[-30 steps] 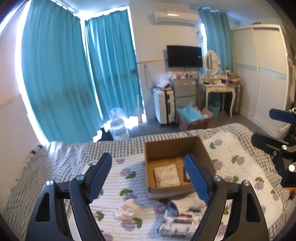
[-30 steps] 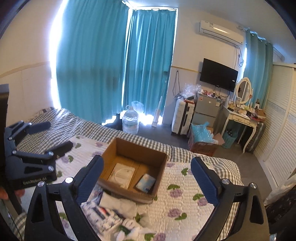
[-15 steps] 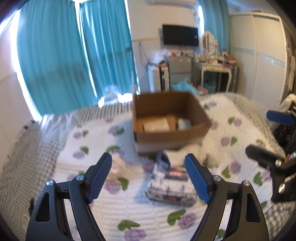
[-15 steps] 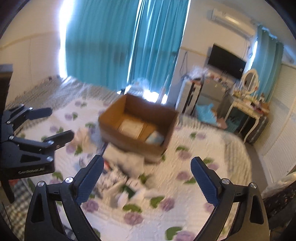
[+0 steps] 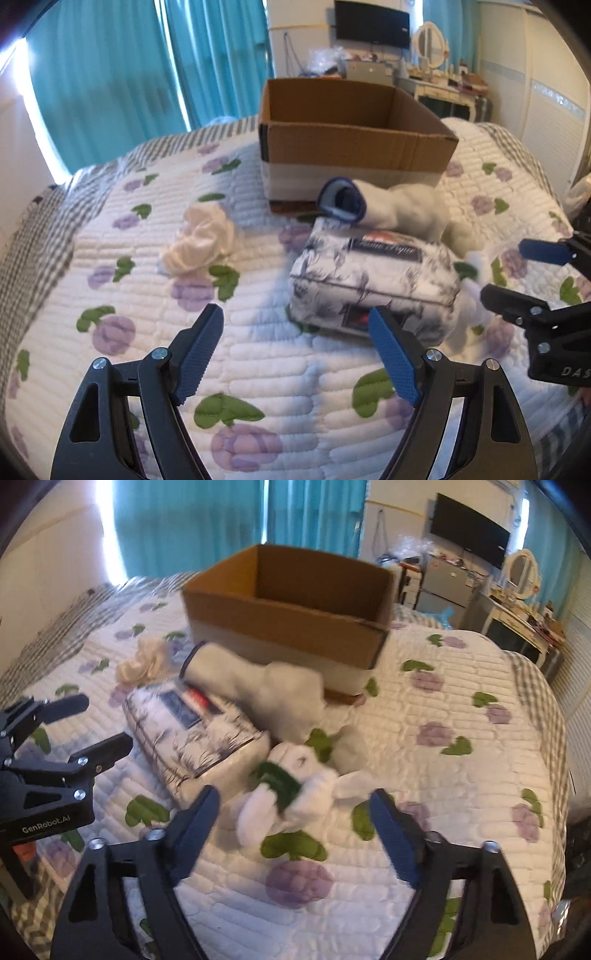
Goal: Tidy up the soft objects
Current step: 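Move both tools back to the bed and grasp the white plush toy with right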
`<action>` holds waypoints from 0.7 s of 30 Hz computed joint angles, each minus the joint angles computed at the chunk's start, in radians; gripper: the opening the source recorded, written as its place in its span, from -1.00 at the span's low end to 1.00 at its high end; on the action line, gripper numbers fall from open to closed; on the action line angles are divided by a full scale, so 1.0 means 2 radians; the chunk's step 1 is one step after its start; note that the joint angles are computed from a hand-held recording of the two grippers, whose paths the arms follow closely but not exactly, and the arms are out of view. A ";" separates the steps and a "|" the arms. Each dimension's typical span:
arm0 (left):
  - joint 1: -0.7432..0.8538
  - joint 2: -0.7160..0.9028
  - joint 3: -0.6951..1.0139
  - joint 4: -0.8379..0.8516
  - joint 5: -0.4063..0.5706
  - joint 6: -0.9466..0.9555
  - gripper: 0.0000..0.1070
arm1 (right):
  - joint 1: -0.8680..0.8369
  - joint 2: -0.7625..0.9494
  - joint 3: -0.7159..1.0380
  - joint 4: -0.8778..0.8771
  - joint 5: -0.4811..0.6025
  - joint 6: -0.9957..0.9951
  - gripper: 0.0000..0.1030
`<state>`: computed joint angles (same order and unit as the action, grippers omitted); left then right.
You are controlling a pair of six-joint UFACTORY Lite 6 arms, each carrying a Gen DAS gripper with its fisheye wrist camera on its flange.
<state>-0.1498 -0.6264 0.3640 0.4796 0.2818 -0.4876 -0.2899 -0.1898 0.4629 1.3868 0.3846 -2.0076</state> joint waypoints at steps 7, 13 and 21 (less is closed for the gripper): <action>0.011 0.008 -0.013 -0.011 -0.010 0.030 0.53 | 0.061 0.051 0.004 0.025 -0.031 -0.024 -0.16; 0.016 -0.016 -0.015 -0.039 0.003 0.058 0.53 | 0.096 0.095 0.007 0.167 -0.074 -0.153 -0.52; 0.013 -0.034 -0.004 -0.075 0.028 0.082 0.53 | 0.008 0.016 -0.001 -0.017 0.040 0.011 -0.62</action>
